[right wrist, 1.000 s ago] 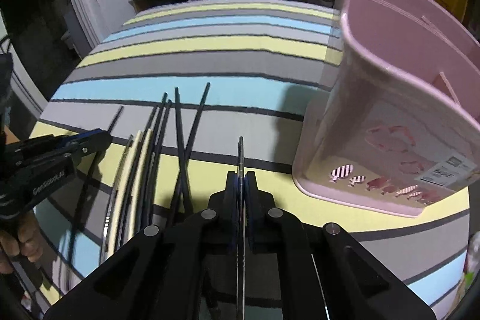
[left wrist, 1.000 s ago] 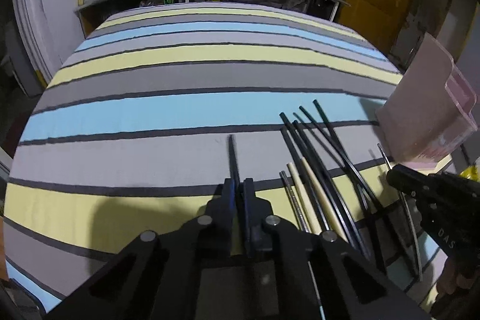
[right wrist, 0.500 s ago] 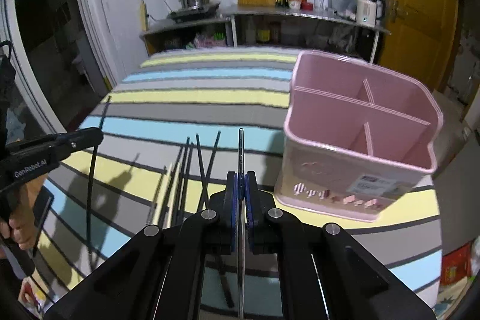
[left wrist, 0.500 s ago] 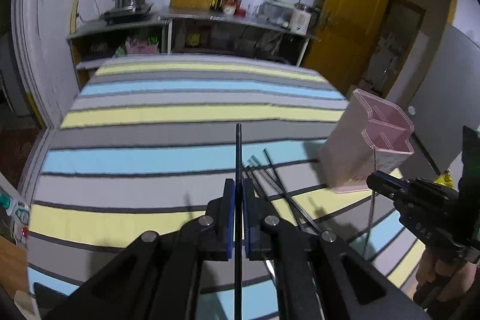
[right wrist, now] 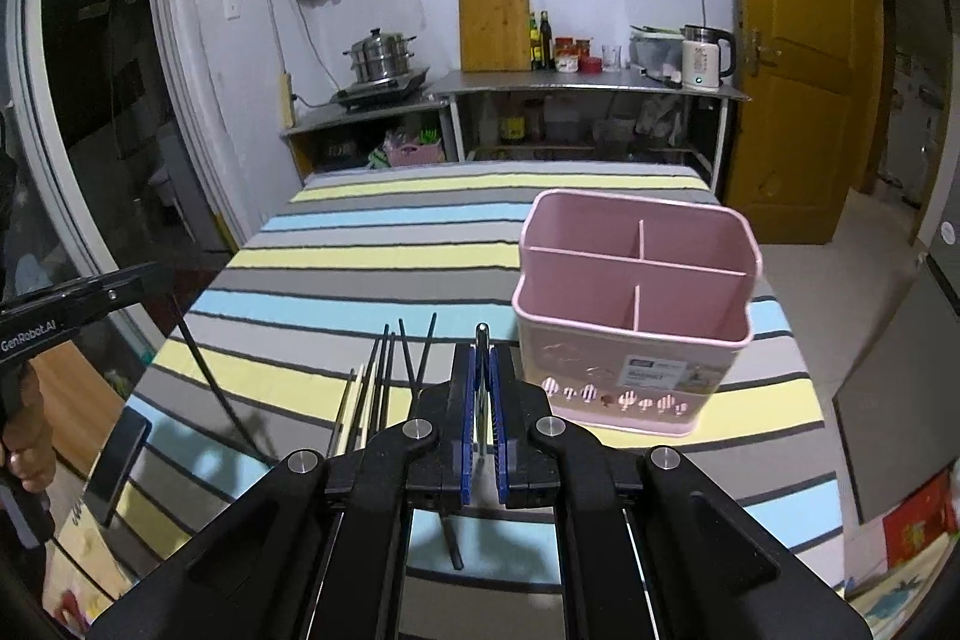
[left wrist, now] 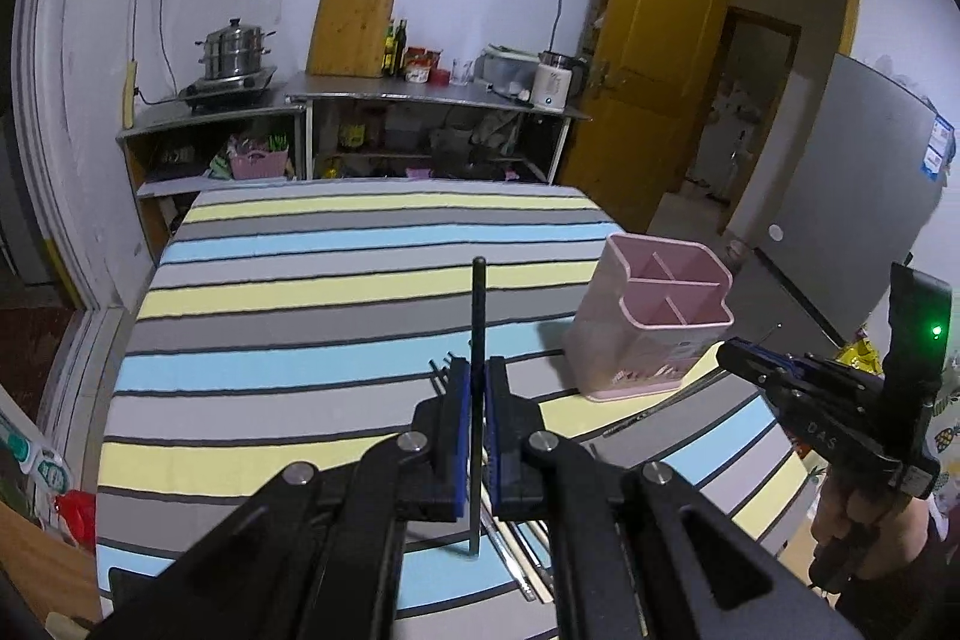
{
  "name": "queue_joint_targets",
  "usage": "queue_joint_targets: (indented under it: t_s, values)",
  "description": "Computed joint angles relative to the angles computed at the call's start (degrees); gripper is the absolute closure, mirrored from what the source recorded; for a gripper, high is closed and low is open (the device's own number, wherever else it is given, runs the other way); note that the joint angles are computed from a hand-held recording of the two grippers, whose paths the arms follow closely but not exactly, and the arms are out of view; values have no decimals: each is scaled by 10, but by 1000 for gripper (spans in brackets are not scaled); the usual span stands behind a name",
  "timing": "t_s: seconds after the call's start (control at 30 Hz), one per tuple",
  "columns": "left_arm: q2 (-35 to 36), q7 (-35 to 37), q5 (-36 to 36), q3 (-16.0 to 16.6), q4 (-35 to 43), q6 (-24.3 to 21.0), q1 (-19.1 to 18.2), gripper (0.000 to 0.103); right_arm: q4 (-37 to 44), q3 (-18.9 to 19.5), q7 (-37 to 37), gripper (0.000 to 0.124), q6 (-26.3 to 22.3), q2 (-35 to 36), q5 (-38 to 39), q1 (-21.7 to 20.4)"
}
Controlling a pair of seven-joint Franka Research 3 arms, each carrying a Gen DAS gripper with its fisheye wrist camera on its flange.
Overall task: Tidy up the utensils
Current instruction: 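Carry the knife over the pink basket and lower it in with the right gripper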
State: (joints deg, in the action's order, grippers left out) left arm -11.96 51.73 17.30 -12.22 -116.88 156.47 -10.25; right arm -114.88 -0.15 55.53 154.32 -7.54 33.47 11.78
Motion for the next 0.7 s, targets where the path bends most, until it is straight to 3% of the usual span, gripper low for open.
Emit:
queue_joint_targets:
  t_s: [0.23, 0.53, 0.7]
  values:
    - [17, 34, -31, 6, 40, 7, -13, 98, 6, -7, -8, 119, 1, -5, 23, -1]
    - [120, 103, -113, -1, 167, -6, -31, 98, 22, -13, -10, 119, 2, -3, 37, -8]
    - [165, 115, -117, -9, 236, -14, -34, 98, 53, -18, -12, 119, -2, 10, 57, -14]
